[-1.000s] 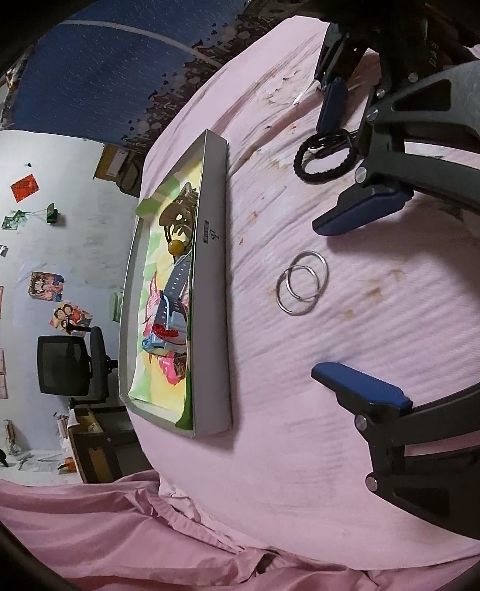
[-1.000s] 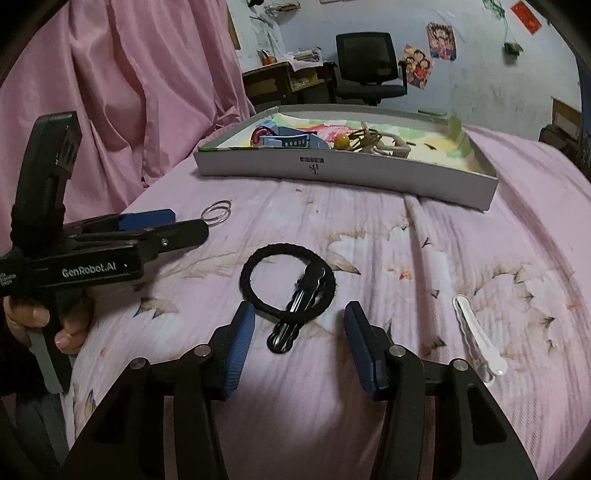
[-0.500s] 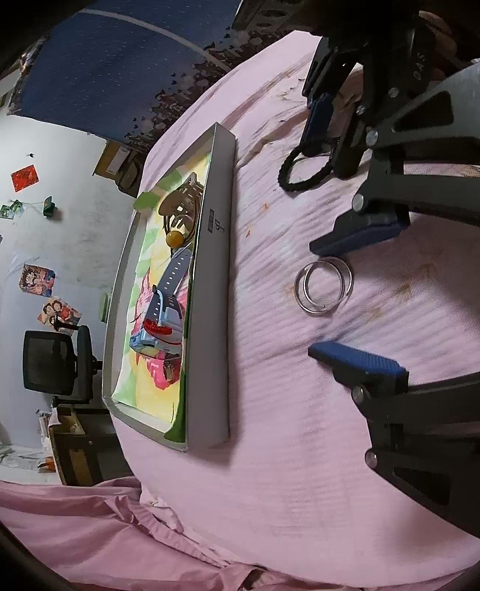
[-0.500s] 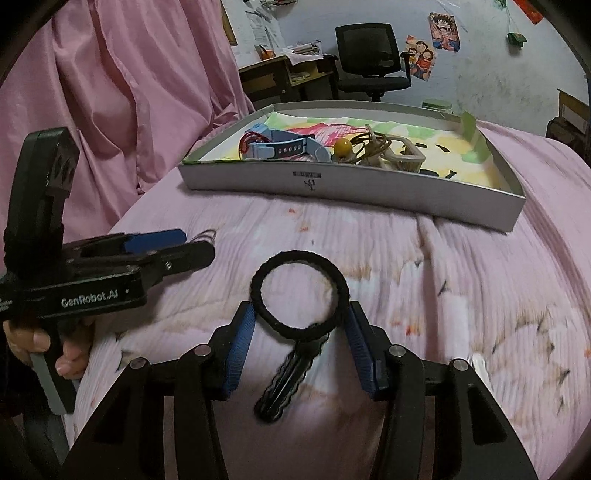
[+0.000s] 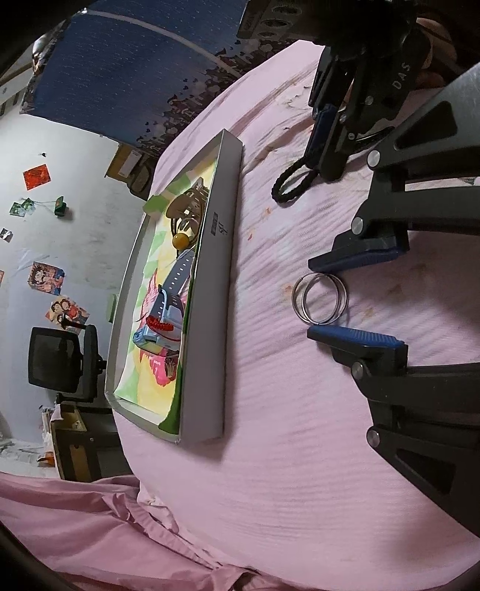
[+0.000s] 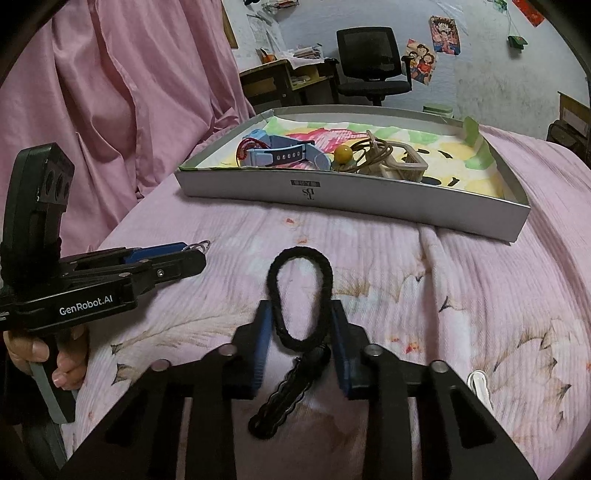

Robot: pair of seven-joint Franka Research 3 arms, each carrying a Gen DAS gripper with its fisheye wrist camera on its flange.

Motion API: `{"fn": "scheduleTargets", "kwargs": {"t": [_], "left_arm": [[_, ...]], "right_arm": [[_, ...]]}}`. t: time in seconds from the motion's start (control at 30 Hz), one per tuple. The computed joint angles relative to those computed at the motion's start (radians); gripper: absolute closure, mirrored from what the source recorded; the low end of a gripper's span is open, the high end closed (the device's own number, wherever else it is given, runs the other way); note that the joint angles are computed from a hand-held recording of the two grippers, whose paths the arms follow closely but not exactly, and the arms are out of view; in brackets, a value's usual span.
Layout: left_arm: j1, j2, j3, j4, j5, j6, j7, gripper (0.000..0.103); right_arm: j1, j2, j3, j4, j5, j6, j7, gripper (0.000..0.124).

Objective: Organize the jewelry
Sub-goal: 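Grasp the double silver rings with the left tool while the right tool grasps the black hair tie, then carry the rings and hair tie into the tray and open both tools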

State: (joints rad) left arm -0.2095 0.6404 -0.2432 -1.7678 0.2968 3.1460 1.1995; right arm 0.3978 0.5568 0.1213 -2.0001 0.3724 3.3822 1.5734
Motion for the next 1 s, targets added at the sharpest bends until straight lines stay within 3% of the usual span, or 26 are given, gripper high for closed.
{"fn": "scheduleTargets", "kwargs": {"t": [0.33, 0.7, 0.8, 0.9, 1.0], "left_arm": [[-0.061, -0.017, 0.072, -0.028, 0.024, 0.051, -0.05, 0.075], [-0.049, -0.033, 0.066, -0.065, 0.034, 0.101, -0.073, 0.075], [-0.107, -0.054, 0.135, -0.094, 0.028, 0.16, -0.094, 0.075], [-0.237, -0.081, 0.276, -0.141, -0.024, 0.258, -0.099, 0.075], [-0.335, -0.094, 0.369, -0.172, -0.122, 0.321, -0.055, 0.075]], "right_arm": [[-0.001, 0.001, 0.009, -0.031, 0.002, 0.082, 0.008, 0.111], [-0.012, -0.004, 0.027, -0.078, -0.011, 0.218, 0.028, 0.112], [0.003, -0.005, 0.018, -0.086, -0.001, 0.25, 0.019, 0.112], [0.019, -0.007, 0.01, -0.096, 0.012, 0.286, 0.004, 0.112], [0.026, -0.011, 0.009, -0.106, 0.02, 0.322, -0.009, 0.112]]}}
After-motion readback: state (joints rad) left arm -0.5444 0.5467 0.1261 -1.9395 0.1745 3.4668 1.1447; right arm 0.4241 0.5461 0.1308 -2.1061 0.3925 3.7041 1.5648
